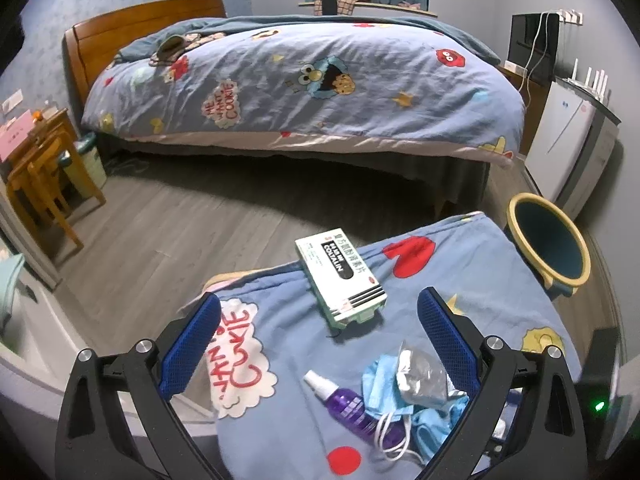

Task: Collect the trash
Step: 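Grasp the crumpled blue glove with the right gripper, then grasp the silver blister pack with the left gripper while the right carries the glove toward the bin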

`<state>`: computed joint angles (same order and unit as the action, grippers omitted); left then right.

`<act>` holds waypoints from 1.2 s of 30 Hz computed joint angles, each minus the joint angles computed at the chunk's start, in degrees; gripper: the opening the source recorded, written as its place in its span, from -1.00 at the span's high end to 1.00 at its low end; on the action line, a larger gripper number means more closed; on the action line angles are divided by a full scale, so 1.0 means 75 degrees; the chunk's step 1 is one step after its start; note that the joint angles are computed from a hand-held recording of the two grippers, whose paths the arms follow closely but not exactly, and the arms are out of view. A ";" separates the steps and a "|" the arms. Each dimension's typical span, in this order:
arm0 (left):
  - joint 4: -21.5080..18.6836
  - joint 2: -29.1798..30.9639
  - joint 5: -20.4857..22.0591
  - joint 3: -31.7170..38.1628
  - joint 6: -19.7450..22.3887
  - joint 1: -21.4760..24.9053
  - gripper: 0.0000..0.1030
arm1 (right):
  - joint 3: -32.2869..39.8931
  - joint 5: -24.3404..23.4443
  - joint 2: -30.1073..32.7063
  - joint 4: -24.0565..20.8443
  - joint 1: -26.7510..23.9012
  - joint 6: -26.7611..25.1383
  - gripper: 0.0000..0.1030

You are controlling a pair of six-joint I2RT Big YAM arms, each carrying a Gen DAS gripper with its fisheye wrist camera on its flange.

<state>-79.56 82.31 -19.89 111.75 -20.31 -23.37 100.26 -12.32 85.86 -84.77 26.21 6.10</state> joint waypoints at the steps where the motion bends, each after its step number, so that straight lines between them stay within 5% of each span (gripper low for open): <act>1: 0.0003 -0.0022 0.0021 -0.0024 -0.0001 0.0016 -0.89 | -0.0039 -0.0024 0.0009 -0.0072 0.0022 -0.0005 0.03; 2: 0.0008 -0.0033 0.0048 -0.0040 0.0002 0.0034 -0.89 | -0.0062 -0.0016 0.0024 -0.0164 0.0046 -0.0044 0.28; 7: 0.0003 -0.0024 0.0174 -0.0076 0.0042 0.0108 -0.89 | 0.0027 0.0156 -0.0074 -0.0268 0.0044 -0.0209 0.71; 13: -0.0078 0.0169 0.0387 0.0021 -0.0005 0.0091 -0.89 | 0.0887 -0.0046 0.0127 -0.0553 -0.0359 -0.0544 0.71; 23: -0.0352 0.0626 0.0805 -0.0020 0.0220 -0.0231 -0.89 | 0.2989 0.0471 0.1011 -0.0814 -0.1311 -0.1730 0.71; 28: -0.0587 0.0914 0.1140 -0.0085 0.0220 -0.0366 -0.89 | 0.2818 -0.0342 0.1127 -0.0641 -0.1752 -0.0980 0.70; 36: -0.0954 0.1404 0.1473 0.0070 0.0353 -0.0571 -0.85 | 0.2920 -0.0498 0.1234 -0.0526 -0.1833 -0.1051 0.70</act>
